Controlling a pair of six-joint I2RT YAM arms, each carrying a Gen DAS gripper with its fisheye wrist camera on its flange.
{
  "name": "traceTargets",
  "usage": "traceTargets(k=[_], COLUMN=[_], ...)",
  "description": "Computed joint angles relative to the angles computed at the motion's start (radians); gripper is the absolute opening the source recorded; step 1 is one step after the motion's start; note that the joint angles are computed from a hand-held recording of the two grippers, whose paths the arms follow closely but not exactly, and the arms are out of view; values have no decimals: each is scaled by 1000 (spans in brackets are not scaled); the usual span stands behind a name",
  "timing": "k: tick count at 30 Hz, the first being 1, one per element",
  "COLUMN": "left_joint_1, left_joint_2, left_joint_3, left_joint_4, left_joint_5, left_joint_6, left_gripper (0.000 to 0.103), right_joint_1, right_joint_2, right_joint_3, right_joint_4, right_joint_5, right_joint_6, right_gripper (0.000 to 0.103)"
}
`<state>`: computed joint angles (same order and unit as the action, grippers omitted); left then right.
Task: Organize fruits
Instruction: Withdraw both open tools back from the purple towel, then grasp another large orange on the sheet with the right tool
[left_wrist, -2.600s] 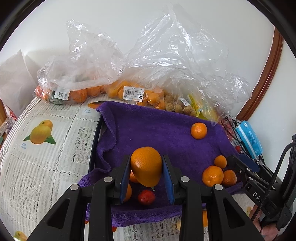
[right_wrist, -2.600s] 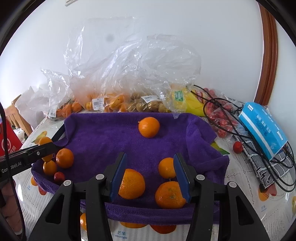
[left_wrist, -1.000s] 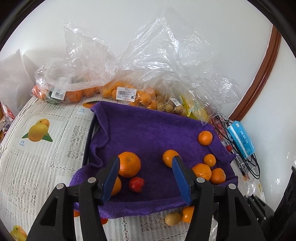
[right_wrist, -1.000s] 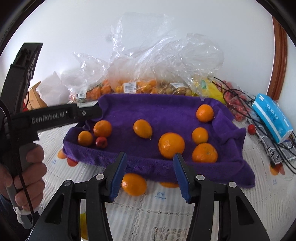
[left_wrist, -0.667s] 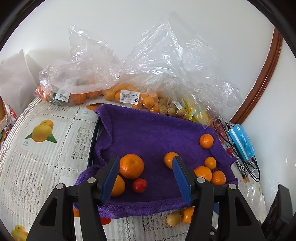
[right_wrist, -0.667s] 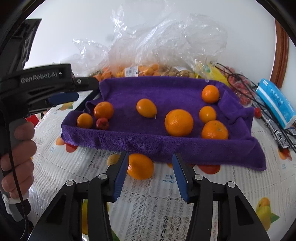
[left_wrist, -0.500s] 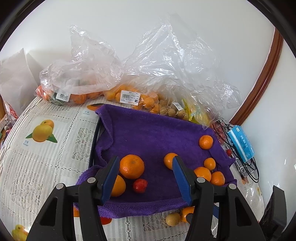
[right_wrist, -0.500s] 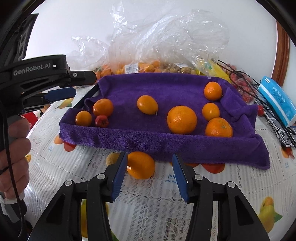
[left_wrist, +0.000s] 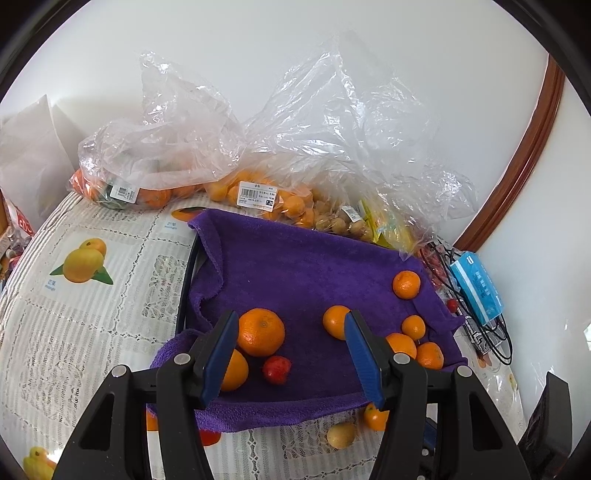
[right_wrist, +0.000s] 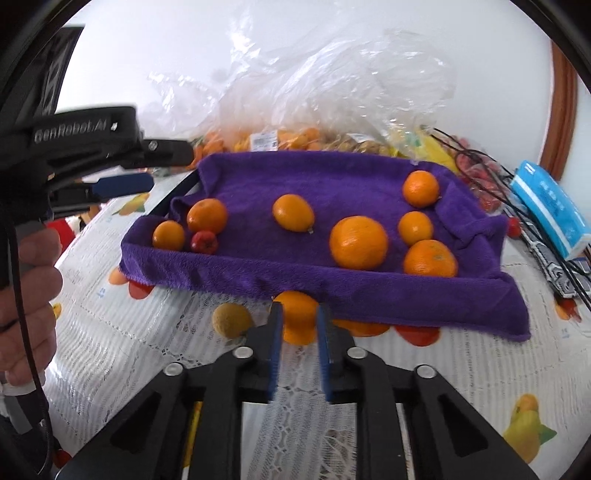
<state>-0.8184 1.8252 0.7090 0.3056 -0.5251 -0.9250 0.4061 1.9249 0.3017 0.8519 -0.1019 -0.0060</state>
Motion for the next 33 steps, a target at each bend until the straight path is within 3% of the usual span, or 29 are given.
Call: traceTargets(k=[4, 8, 11, 19, 23, 31, 33], left_joint_1=[-5, -5, -3, -6, -10, -7, -4], left_joint_2=[4, 3, 8, 13, 15, 10, 6], left_joint_3=[12, 9, 10, 12, 15, 11, 6], left_joint_4=[-15, -11, -11, -7, -7, -10, -5], left_joint_5=[-3, -3, -1, -4, -4, -6, -3], left_joint_6=[-2, -4, -3, 3, 6, 4, 0], left_gripper=[57, 57, 57, 57, 57, 57, 57], right_joint_1=[-24, 3, -3, -14, -5, -22, -23], right_joint_2=[19, 63, 74, 52, 10, 45, 52], right_joint_3=[24, 60, 95, 50, 1, 46, 57], right_joint_4=[-29, -45, -108, -44, -10, -77, -82], right_joint_5=[-35, -2, -21, -42, -30, -47, -51], right_joint_6=[-6, -14, -8, 8, -5, -8, -5], right_gripper=[23, 33, 33, 32, 15, 17, 26])
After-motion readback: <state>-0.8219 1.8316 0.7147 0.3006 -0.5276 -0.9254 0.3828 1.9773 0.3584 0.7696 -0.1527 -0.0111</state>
